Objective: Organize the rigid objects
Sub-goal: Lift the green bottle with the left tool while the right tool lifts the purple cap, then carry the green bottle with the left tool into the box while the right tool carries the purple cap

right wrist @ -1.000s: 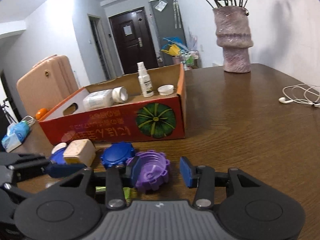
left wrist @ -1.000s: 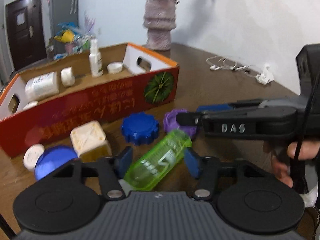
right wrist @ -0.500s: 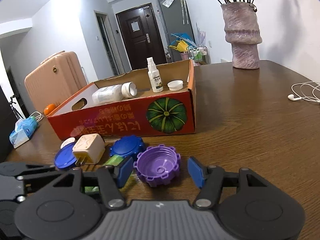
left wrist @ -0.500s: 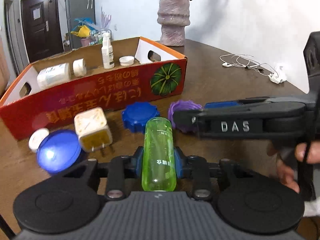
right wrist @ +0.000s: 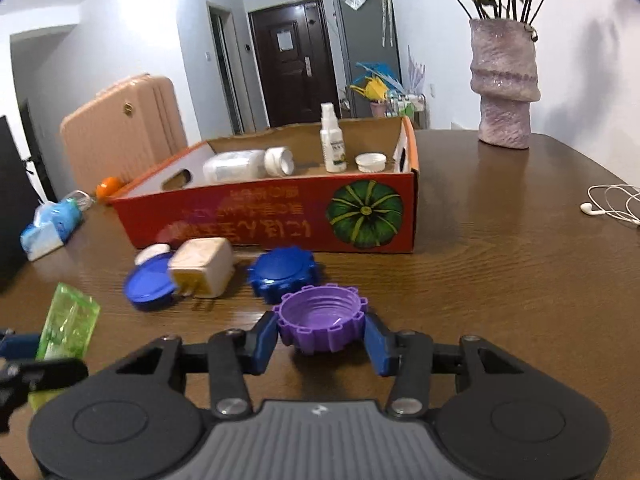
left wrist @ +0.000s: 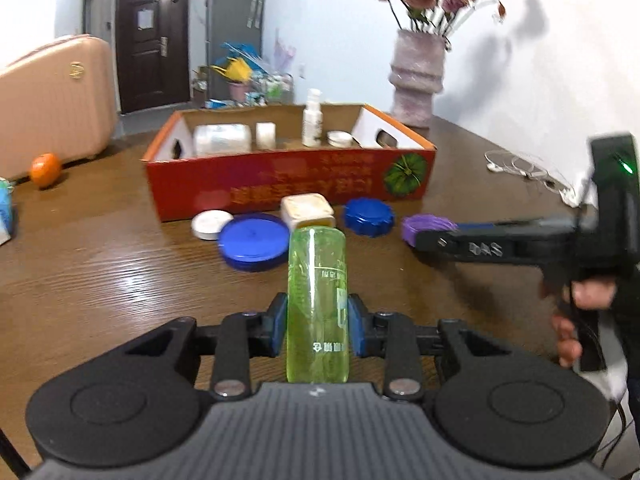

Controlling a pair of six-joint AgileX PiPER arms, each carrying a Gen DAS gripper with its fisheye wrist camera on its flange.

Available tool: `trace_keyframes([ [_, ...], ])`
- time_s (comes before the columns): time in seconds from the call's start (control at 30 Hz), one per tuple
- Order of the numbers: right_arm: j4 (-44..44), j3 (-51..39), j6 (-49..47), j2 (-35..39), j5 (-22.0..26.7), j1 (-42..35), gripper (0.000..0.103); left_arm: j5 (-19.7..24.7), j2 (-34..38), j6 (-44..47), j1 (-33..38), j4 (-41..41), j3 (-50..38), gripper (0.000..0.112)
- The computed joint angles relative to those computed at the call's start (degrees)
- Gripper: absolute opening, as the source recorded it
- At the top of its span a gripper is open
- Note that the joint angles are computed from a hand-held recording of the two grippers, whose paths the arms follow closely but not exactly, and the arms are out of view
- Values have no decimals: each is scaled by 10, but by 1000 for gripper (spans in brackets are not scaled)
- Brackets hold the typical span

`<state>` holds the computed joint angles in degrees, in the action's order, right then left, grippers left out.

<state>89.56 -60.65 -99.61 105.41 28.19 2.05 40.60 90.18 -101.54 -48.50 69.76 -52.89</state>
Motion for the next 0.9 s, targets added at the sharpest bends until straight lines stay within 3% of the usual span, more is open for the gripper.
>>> trace_keyframes([
  [0.27, 62, 172, -98, -143, 60, -35, 46, 81, -63, -49, -77, 18, 39, 31],
  [0.6, 26, 286, -87, -313, 113, -91, 46, 200, -121, -106, -190, 34, 69, 31],
  [0.7, 18, 300, -79, -338, 123, -102, 46, 215, -133, -117, -202, 33, 77, 31],
  [0.9, 11, 303, -75, -344, 118, -97, 46, 195, -146, -113, -173, 47, 83, 31],
])
